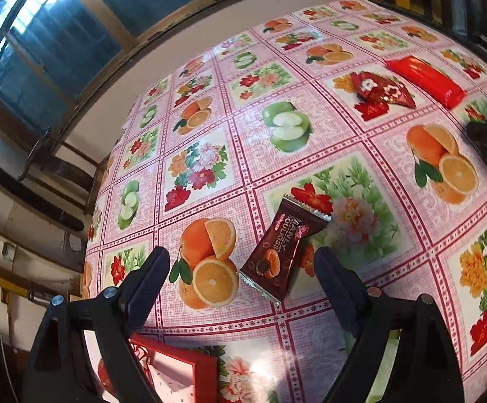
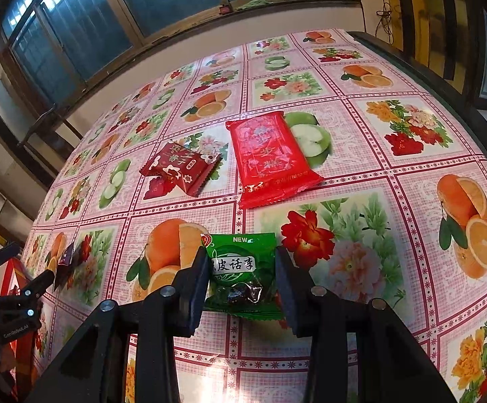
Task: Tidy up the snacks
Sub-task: 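Grasp the brown chocolate packet with the left gripper while the right holds the green packet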
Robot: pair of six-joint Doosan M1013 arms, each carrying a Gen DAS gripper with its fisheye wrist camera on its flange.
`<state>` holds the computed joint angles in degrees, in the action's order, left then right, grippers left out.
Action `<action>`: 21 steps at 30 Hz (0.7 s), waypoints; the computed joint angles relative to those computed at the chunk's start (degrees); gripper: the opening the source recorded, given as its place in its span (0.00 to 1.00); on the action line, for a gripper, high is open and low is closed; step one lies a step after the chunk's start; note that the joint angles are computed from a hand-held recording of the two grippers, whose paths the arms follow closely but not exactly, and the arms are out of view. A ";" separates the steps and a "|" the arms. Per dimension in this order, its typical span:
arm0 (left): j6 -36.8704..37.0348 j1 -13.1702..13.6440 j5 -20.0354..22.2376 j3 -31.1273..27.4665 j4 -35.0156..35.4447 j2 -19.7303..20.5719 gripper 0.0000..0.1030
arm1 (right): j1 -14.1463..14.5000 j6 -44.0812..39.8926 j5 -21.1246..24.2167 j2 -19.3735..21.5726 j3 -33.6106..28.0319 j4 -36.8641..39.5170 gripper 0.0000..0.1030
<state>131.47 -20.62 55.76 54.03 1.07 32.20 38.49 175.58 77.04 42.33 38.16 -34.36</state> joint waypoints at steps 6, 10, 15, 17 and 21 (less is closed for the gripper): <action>5.22 0.07 5.66 -3.82 -0.07 2.45 0.84 | -0.06 0.36 -0.42 -0.25 0.39 0.14 0.40; 6.43 -0.12 6.13 -4.70 0.11 3.35 0.84 | -0.12 1.49 -1.58 -0.80 1.42 0.22 0.40; 4.47 0.03 6.87 -6.20 0.14 4.53 0.84 | -0.11 1.27 -1.43 -0.81 1.39 0.21 0.40; 4.87 0.10 7.00 -6.42 -0.56 4.67 0.84 | -0.14 1.06 -1.24 -0.67 1.12 0.27 0.40; 5.06 0.10 7.60 -6.98 -1.37 5.08 0.84 | -0.18 0.97 -1.24 -0.65 1.06 0.35 0.40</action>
